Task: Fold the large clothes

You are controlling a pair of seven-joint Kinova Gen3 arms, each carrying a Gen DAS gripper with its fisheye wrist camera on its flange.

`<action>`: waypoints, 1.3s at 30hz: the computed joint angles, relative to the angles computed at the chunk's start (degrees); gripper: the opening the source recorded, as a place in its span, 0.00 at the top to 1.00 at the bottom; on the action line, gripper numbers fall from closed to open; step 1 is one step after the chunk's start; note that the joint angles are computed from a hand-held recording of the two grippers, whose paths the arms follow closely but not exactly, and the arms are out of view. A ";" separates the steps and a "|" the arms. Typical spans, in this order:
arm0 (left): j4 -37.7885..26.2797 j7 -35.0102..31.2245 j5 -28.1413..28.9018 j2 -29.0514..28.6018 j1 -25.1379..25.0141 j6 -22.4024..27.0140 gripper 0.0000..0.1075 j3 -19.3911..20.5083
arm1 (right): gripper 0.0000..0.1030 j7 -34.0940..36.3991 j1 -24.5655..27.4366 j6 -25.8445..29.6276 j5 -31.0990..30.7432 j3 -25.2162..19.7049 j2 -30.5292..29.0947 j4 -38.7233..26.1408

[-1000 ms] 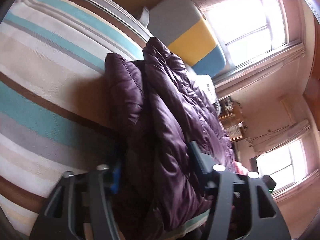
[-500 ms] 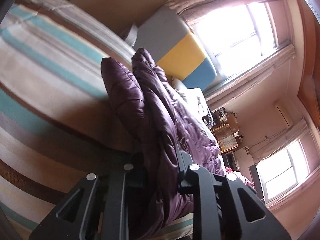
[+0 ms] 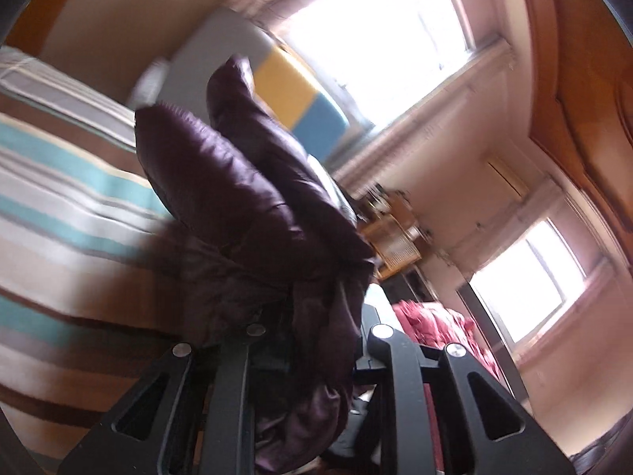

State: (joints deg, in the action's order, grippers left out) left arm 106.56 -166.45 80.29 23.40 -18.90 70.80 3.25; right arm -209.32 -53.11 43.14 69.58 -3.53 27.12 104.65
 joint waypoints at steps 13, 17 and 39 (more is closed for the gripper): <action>-5.70 6.41 -5.89 -0.39 7.23 -5.05 0.85 3.36 | 0.39 -0.02 0.20 9.55 -3.38 -4.20 -9.40 5.70; -7.49 8.95 -8.70 -0.81 9.49 -7.25 0.85 4.19 | 0.39 0.42 1.36 14.97 -7.58 -5.86 -11.41 7.00; -16.56 34.85 -39.52 3.07 29.50 -27.79 0.84 10.70 | 0.26 -5.05 10.55 21.14 -17.52 -10.76 -22.27 20.13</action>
State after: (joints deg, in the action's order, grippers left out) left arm 90.00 -131.61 40.77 26.48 10.61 43.01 13.96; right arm -214.36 -42.56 64.28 52.07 -14.30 4.85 124.79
